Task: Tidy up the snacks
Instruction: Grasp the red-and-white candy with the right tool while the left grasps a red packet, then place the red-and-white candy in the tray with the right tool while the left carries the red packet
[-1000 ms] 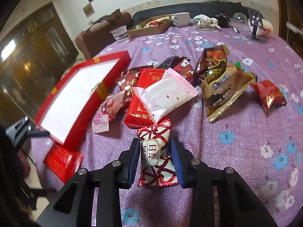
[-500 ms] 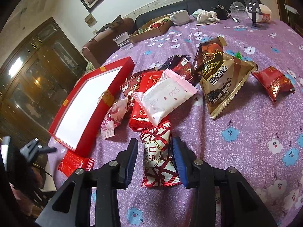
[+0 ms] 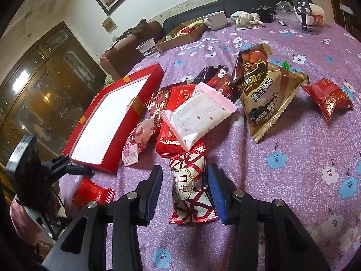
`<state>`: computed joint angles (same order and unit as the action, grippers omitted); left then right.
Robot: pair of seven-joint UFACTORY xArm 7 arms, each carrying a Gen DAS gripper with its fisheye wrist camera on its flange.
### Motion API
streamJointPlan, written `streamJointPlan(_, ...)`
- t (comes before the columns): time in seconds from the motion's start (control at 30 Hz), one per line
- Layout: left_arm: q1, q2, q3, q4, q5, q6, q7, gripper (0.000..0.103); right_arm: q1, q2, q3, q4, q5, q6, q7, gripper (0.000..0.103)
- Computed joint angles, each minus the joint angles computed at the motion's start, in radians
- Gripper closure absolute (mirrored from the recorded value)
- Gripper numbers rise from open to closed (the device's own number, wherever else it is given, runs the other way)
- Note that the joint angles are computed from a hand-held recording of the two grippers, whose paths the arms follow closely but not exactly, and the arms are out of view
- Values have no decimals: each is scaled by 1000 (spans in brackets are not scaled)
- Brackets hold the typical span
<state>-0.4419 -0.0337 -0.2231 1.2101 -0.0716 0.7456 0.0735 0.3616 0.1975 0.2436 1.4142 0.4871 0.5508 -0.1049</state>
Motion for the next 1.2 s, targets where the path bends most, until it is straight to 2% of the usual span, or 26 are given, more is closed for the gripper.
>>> streamJointPlan(0.07, 2, 32, 5, 56, -22, 71, 41, 6, -3, 2, 3, 3, 12, 2, -13, 54)
streamJointPlan(0.13, 10, 53, 11, 90, -60, 121, 83, 10, -3, 3, 4, 4, 17, 3, -20, 54)
streamJointPlan(0.2, -15, 54, 24, 95, 6, 137, 90, 19, -3, 3, 4, 4, 19, 3, -21, 53)
streamJointPlan(0.23, 3, 56, 3, 102, 6, 147, 101, 24, -3, 2, 5, 2, 22, 2, -23, 53)
streamJointPlan(0.3, 0, 52, 1, 106, -2, 159, 114, 39, -2, 1, 4, 2, 23, 2, -23, 53)
streamJointPlan(0.33, -1, 44, 1, 98, -9, 155, 125, 42, -1, 2, 3, 2, 21, 2, -22, 53)
streamJointPlan(0.47, -9, 13, -5, 53, 3, 100, 85, 54, -1, 2, 3, 3, 21, 2, -22, 53)
streamJointPlan(0.6, -16, -23, -15, -2, 44, 37, -44, 55, 13, 2, -6, 6, -28, 3, 6, 53)
streamJointPlan(0.63, -16, -34, -16, -20, 46, 14, -80, 55, 25, 5, -13, 11, -70, 4, 32, 53)
streamJointPlan(0.77, -19, -94, -25, -120, 45, -119, -181, 56, 120, 24, -66, 57, -420, 48, 229, 54)
streamJointPlan(0.8, -19, -105, -27, -139, 45, -146, -207, 56, 134, 28, -71, 65, -479, 59, 260, 56)
streamJointPlan(0.83, -17, -108, -29, -157, 44, -184, -243, 56, 142, 31, -74, 70, -520, 66, 284, 68)
streamJointPlan(0.87, -14, -113, -32, -171, 51, -211, -280, 56, 144, 33, -73, 73, -543, 71, 297, 71)
streamJointPlan(0.93, 5, -120, -59, -189, 138, -250, -412, 57, 139, 29, -67, 70, -559, 78, 304, 72)
streamJointPlan(1.03, 8, -141, -63, -220, 179, -318, -496, 59, 145, 15, -66, 66, -607, 113, 329, 73)
streamJointPlan(1.07, 4, -149, -59, -229, 175, -341, -500, 64, 143, 10, -64, 66, -609, 126, 332, 73)
streamJointPlan(1.2, 5, -169, -47, -236, 175, -373, -507, 64, 119, -17, -48, 55, -552, 153, 311, 76)
